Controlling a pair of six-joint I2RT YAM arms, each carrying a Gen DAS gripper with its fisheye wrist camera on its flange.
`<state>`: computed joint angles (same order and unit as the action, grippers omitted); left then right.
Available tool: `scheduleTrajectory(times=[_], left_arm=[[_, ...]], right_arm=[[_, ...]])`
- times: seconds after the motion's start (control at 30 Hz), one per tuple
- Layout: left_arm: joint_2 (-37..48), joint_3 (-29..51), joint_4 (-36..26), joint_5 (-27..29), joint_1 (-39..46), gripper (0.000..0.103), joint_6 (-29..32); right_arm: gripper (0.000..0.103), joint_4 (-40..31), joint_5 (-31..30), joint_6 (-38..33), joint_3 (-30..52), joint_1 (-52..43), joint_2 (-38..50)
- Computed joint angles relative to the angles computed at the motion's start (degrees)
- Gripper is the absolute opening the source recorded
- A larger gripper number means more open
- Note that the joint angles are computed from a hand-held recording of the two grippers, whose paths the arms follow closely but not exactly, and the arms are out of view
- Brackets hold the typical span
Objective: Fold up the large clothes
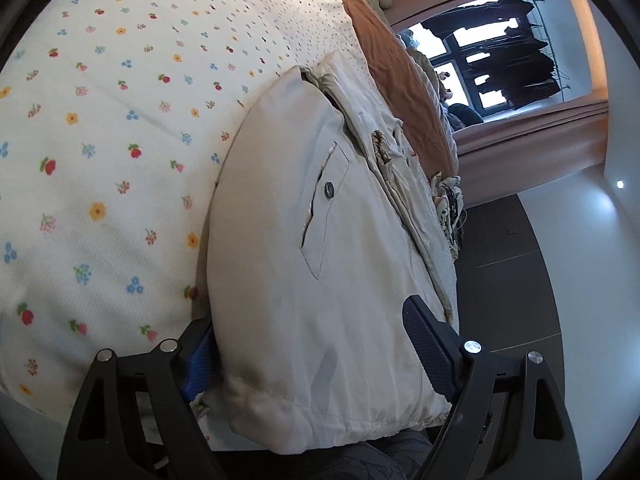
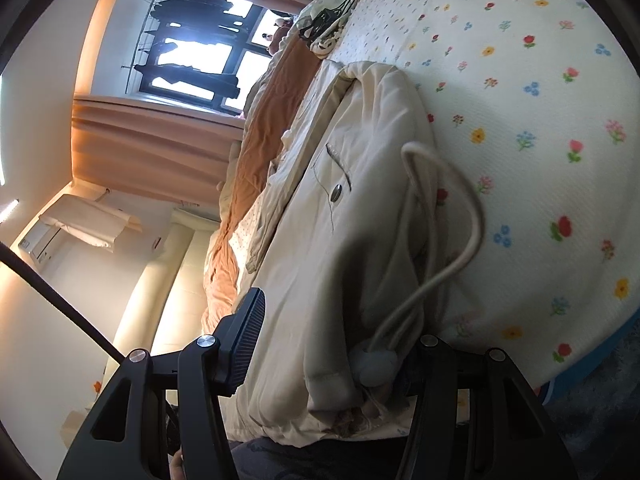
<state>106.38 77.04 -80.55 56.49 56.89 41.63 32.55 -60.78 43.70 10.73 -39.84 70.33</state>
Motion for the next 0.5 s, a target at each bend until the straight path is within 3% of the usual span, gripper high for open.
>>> scheduleTrajectory(times=[0.1,0.13,0.17,0.2,0.23,0.33,0.5], left_arm=[[-1.5,-2.0,1.3,-1.3,1.2,0.069,0.7],[-1.8,-2.4,2.8,-1.9,1.4,0.054,-0.9],[-1.6,-2.6,3.9,-2.5,1.7,0.037,-2.5],[-1.3,-2.7,4.9,-2.6,2.0,0.028,-4.2],[-0.6,-2.7,5.1,-2.2,2.6,0.020,-5.0],[-0.3,-3.3,3.2,0.6,4.9,0.013,-2.2],[-3.3,-2.9,-2.1,2.3,7.7,0.011,3.0]], right_arm=[[0.050,3.3,0.4,-1.6,0.2,0.2,4.3],[0.046,1.1,1.4,-2.2,0.6,0.5,3.1],[0.029,0.8,2.9,-3.0,1.1,1.0,4.8],[0.016,-0.8,3.8,-3.1,1.5,1.1,4.6],[0.014,-0.7,4.4,-1.7,1.4,1.3,4.1],[0.009,-3.7,4.7,-0.2,-0.8,-0.2,-4.3],[0.007,-12.5,-1.5,4.6,-0.3,-6.4,-19.5]])
